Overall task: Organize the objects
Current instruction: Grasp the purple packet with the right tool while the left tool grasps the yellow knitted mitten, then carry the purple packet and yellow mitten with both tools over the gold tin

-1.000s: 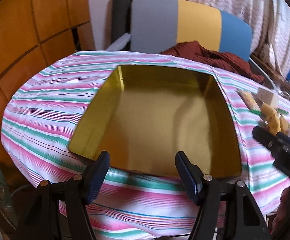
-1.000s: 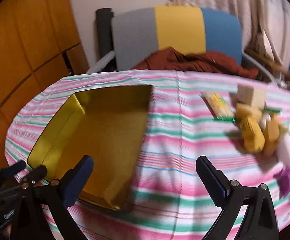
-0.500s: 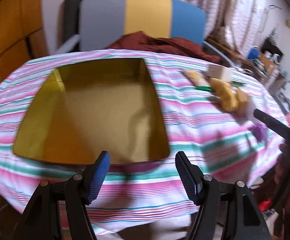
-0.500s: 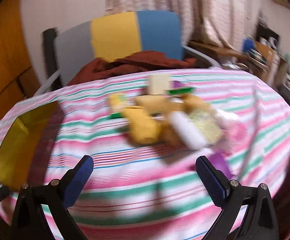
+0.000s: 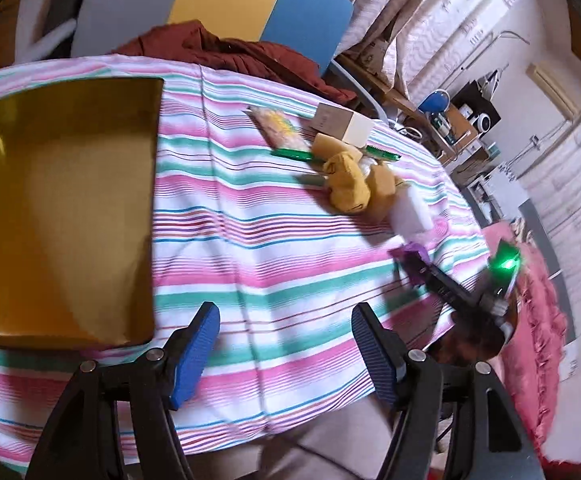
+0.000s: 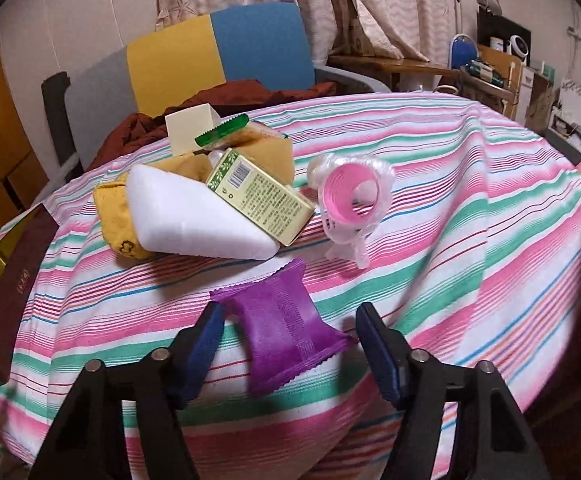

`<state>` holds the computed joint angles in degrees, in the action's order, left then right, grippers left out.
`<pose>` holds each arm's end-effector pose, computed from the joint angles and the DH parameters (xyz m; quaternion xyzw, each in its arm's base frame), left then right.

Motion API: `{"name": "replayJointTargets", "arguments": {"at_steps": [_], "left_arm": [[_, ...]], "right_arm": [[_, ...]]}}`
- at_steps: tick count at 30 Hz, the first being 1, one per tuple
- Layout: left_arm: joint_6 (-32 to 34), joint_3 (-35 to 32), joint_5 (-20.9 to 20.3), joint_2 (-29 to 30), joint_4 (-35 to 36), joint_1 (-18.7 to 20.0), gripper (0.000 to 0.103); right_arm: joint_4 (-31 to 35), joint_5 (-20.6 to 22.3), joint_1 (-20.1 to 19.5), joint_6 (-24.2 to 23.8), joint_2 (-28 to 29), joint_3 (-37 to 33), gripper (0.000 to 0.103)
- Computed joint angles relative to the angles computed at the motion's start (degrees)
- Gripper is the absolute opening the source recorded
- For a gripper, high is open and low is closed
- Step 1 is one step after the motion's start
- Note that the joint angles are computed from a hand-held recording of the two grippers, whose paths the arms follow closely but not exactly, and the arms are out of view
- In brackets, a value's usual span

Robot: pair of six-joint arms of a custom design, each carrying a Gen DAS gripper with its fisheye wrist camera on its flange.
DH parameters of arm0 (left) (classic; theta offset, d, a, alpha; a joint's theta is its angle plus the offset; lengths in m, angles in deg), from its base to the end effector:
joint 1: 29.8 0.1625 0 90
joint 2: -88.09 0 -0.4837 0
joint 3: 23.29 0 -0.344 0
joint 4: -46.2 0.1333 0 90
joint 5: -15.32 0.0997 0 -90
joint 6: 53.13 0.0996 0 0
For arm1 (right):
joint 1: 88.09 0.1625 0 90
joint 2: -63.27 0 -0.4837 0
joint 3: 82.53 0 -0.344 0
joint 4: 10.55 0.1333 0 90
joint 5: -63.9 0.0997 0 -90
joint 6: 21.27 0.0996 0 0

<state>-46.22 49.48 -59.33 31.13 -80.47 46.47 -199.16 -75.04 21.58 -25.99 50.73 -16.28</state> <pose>-0.0163 -0.7393 0.4200 0.1508 0.9632 -0.1869 0.1204 0.3216 -0.7267 0.0143 0.0231 -0.8556 0.3944 0.3344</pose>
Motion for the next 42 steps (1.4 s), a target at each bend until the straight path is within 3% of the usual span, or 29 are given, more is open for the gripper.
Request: {"name": "replayJointTargets", "arguments": {"at_steps": [3,5,10,14,17,25,29,31,32,33,35,38,42], "left_arm": [[3.38,0.12,1.58,1.06,-1.88,-1.21,0.070],[5.37,0.55,2.06,1.63,-3.52,-1.86,0.070],[9.98,-0.41,-1.30,4.57,-8.28,-2.56,0.070],[7.18,-5.28,-4.07,9.10,-9.14,-2.22,0.073],[5.15,-8.33,-4.26,12.65,-11.54,-2.43,0.091],[8.68,-12.08,1.53,19.16,-18.09,-3.58,0.095],[5.02,-17.33,0.49,21.97,-13.21,-2.50,0.098],[3.63,-19.47,0.83,23.03,-10.44,-2.20,0.095],[3.19,-21.08,1.34,23.77,-8.04,-2.05,0.086],[2.84,-21.77,1.25,24.09,-6.78,-1.90,0.066],[1.12,-23.89,-4.49,24.78,-3.56,-0.26,0.052],[0.47,-23.39,-9.25,24.55,-4.73,1.27,0.048],[6.34,-19.87,-10.43,23.06,-7.62,1.81,0.041]], "right_arm": [[-0.93,1.53,-0.41,-0.95,0.11,0.25,0.052],[-1.87,3.57,-0.76,-0.21,-0.18,0.98,0.052],[-3.01,4.19,-0.25,-0.02,0.71,0.87,0.052],[-2.99,2.74,0.10,-0.61,1.84,-0.48,0.052],[-3.15,2.46,0.15,-0.27,1.95,-0.49,0.053],[-4.76,1.87,0.23,-1.54,2.69,-0.85,0.055],[-4.91,2.11,0.14,-1.35,2.63,-0.83,0.055],[-4.89,2.15,0.12,-1.35,2.70,-0.96,0.055],[-4.95,2.12,0.13,-1.37,2.74,-1.01,0.055],[-5.04,2.07,0.14,-1.45,2.79,-1.03,0.055],[-5.06,1.88,0.16,-1.75,2.93,-1.23,0.055],[-5.03,1.62,0.22,-1.99,3.05,-1.37,0.055],[-4.96,1.43,0.27,-2.11,3.17,-1.64,0.055]]}}
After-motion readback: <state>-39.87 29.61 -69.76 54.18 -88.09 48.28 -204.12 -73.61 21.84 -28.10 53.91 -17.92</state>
